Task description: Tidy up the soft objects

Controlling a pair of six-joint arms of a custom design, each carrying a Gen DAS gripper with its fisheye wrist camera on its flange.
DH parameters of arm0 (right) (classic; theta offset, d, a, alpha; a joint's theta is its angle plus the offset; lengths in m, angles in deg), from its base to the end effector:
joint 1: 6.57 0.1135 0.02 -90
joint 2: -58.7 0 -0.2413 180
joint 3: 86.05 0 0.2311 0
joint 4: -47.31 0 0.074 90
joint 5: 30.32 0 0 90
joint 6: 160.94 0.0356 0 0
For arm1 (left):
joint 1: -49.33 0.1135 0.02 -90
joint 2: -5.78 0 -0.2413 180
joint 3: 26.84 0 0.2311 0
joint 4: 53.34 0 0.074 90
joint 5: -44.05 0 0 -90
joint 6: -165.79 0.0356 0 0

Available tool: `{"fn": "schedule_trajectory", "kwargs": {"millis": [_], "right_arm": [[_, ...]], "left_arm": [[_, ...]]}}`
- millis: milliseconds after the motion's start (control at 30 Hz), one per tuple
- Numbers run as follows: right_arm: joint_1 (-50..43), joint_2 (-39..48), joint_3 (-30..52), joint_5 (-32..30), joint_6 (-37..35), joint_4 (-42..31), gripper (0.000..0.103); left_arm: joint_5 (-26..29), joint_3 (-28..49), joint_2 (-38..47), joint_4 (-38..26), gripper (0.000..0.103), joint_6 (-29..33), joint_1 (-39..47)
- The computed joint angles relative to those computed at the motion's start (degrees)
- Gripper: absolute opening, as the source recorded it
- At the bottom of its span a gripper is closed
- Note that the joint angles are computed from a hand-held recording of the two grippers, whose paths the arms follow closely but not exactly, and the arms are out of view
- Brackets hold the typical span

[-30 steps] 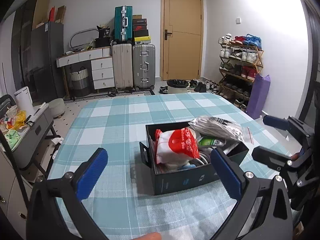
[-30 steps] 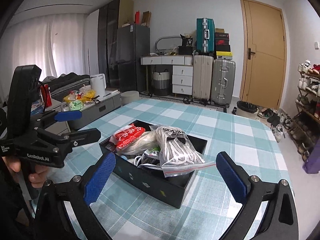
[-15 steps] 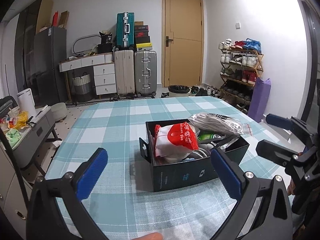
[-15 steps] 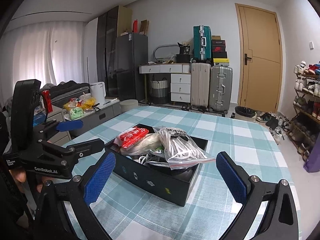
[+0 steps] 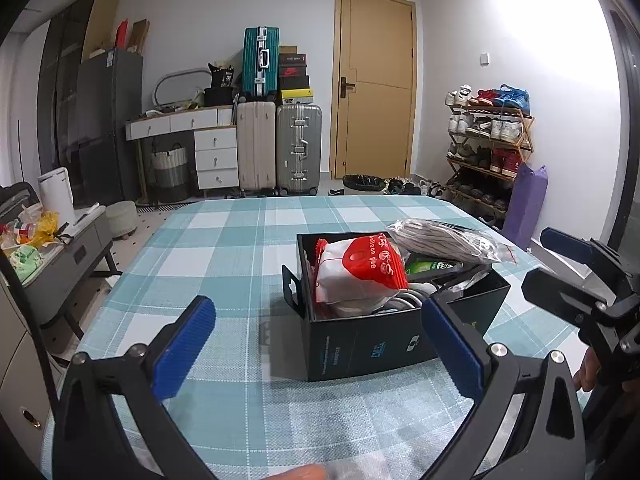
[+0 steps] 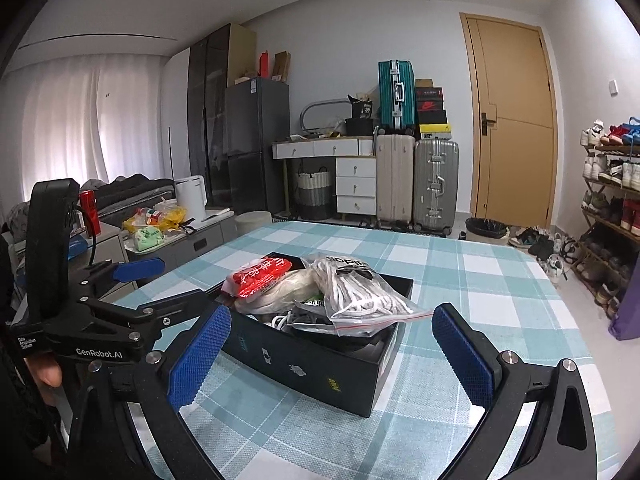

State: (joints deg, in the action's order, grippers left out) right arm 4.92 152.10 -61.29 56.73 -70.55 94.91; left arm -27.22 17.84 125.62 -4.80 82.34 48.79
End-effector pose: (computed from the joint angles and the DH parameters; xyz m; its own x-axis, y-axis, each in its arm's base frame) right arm 0.2159 0.0458 0.0998 -0.3535 -0.0649 -0.9332 -0.2436 0.9696 0.0248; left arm 0.2954 -0.0142 0.0512 -0.4114 0.1119 -0.9046 0.3452 0.9376 -0.0410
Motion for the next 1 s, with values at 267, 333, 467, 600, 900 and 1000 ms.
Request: {"fn": "schedule_trajectory", "kwargs": {"millis": [267,333,467,600,900,1000], "right_arm": [[0.7,3.1,-0.2,1.4,-0.4,3.4,0.102],[0.6,3.9,-0.1,1.3,-0.4,3.7,0.102],[0.7,4.6,-0.5,1.1,-0.5,5.5,0.102],[0.5,4.5,-0.5,0.9,-0.6,5.4,0.102],[0.6,4.5,-0.8,0.9,-0.7,6.0,0.103],[0.6,4.6,-0.8,0.9,-0.7,6.1,0.103]], "left_arm": [[-0.2,-0.5,0.3,1.2,0.103,-0.4,0.0],[-0.6,-0.7,0.3,1.7,0.103,-0.4,-0.1],[-1.2,-1.4,0.3,3.0,0.103,-0.1,-0.6],[-1.3,-1.6,0.3,3.2,0.103,-0.2,-0.7],[-1.5,-1.8,0.1,3.4,0.103,-0.2,-0.8],[-1.4,-1.8,0.1,3.5,0.103,-0.1,-0.8]]}}
